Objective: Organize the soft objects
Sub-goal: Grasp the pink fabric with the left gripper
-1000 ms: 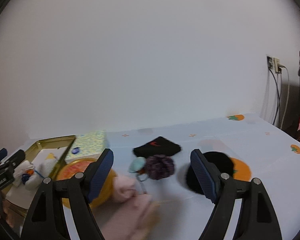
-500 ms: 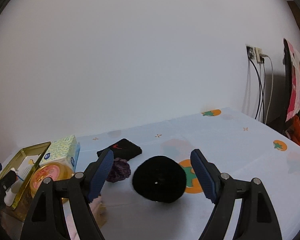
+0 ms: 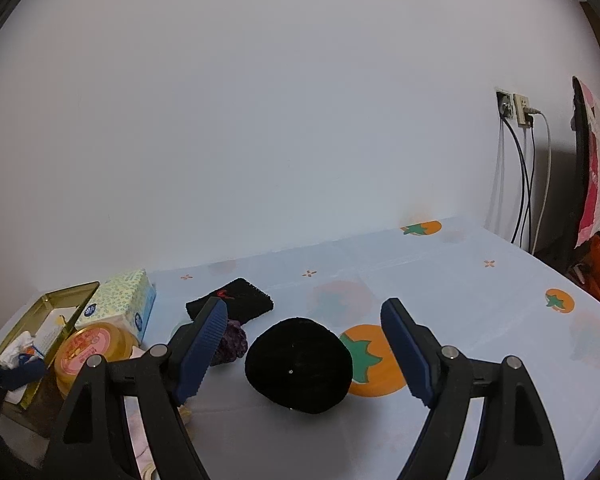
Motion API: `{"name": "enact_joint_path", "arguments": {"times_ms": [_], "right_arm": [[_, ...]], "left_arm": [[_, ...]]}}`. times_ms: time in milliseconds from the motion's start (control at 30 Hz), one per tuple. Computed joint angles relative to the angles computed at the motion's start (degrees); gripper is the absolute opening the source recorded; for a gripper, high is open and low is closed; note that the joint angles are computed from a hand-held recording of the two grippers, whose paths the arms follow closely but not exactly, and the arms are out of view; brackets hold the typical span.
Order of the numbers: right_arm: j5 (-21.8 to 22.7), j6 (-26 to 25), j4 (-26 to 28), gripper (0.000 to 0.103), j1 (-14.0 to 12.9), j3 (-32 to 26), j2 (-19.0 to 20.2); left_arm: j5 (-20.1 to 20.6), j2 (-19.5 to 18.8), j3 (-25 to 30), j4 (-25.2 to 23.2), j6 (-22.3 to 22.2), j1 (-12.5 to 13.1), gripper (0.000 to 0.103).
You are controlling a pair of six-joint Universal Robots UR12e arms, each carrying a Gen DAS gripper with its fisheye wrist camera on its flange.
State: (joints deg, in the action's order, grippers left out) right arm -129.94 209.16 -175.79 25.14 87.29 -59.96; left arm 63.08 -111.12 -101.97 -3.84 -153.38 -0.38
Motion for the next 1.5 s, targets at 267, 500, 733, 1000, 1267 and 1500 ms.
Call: {"name": "enact_joint_path", "arguments": {"times_ms": [267,500,733,1000,1267,1500], "right_arm": [[0.62,-0.98,-1.87,0.081,-0.27,0.57,-0.41],[2.3,4.31,-3.24,0.081,-1.3,2.54,-1.63],[4.33,7.44,-2.07,0.081,-2.0,3.57,-2.32],[10.16,7.68,-0.71,0.081,-2.78,3.71,-2.44],[24.41,3.02,-1.11,0.081,-3.89,2.57,-1.49],[41.12,2.82,7.42,0.057,-5.19,-2.74,1.39]], "left_arm": [[6.93,-0.63,3.53,-14.58,7.89,-2.9,0.078],[4.86,-1.32,6.41,-24.36,6.46,-2.63,0.064],[0.2,-1.22,6.41,-25.93,4.72,-1.2,0.016],[-21.0,0.41,3.53,-26.13,11.05,3.48,0.015],[-25.52,-2.08,3.43,-0.98,-10.59,7.67,0.015],[-17.39,-4.22,5.03,10.46,-22.09,8.6,0.015]]}}
